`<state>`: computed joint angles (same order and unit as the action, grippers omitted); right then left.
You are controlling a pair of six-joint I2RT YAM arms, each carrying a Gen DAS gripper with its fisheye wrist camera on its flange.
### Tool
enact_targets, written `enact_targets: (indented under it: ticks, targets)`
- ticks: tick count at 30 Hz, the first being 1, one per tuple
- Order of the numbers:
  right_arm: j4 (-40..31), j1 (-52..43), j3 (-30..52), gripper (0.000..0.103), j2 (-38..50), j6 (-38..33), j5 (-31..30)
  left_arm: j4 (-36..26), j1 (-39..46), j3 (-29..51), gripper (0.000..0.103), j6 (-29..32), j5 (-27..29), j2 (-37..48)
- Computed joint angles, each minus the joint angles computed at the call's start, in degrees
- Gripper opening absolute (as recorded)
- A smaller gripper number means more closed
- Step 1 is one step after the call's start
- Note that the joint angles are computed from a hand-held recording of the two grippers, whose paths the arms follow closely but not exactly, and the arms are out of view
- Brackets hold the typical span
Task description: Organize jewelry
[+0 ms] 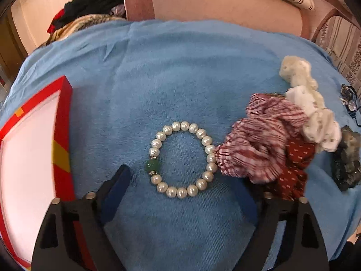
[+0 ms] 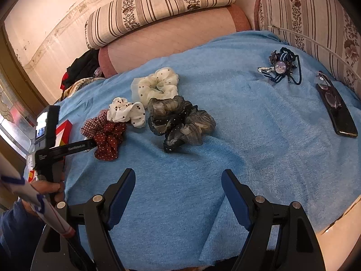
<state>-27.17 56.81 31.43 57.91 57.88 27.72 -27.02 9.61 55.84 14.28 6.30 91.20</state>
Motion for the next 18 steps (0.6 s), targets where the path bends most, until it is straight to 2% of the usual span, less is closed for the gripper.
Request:
enact_targets:
  ticks: [2,3,4,5,6,15,16,18]
  targets:
    - [0.5,-0.3,-0.1,0.083,0.3,-0.3,-0.2,2.8,-0.1,-1.3,0.081,-0.2,0.0,-0.2]
    - [0.8,-0.6,-0.2,0.083,0.5,-0.6,-0.5,3.5,-0.3,-1.7,0.072,-0.4,0.1,-0.5]
    - [1.1,-0.8,-0.3,0.083,0.6,-0.8,-0.7,4.1,-0.3,-2.2,0.054,-0.4,0.2,-1.0]
    - [1.3,-1.0,-0.3,0.083,0.7,-0.9,-0.8,5.0,-0.2,-3.0,0.041,-0.5,0.4,-1.9]
    - [1.5,-1.2,-0.3,0.083,0.7,-1.1,-0.9,5.5,0.2,-3.7,0.02,-0.5,1.3,-2.6]
    - [1.0,-2.1,-0.2,0.083,-0.1,-1.6,-0.5,1.0,6.5,-9.1,0.02,-0.1,10.9,-11.4]
    - [0.9,-2.4,-0.1,0.083,-0.1,-1.7,-0.4,0.2,7.4,-10.2,0.009,0.2,12.1,-13.5]
    - [1.1,-3.7,-0.2,0.083,-0.5,-2.3,-0.9,-1.3,8.6,-12.0,0.009,0.9,13.9,-17.4]
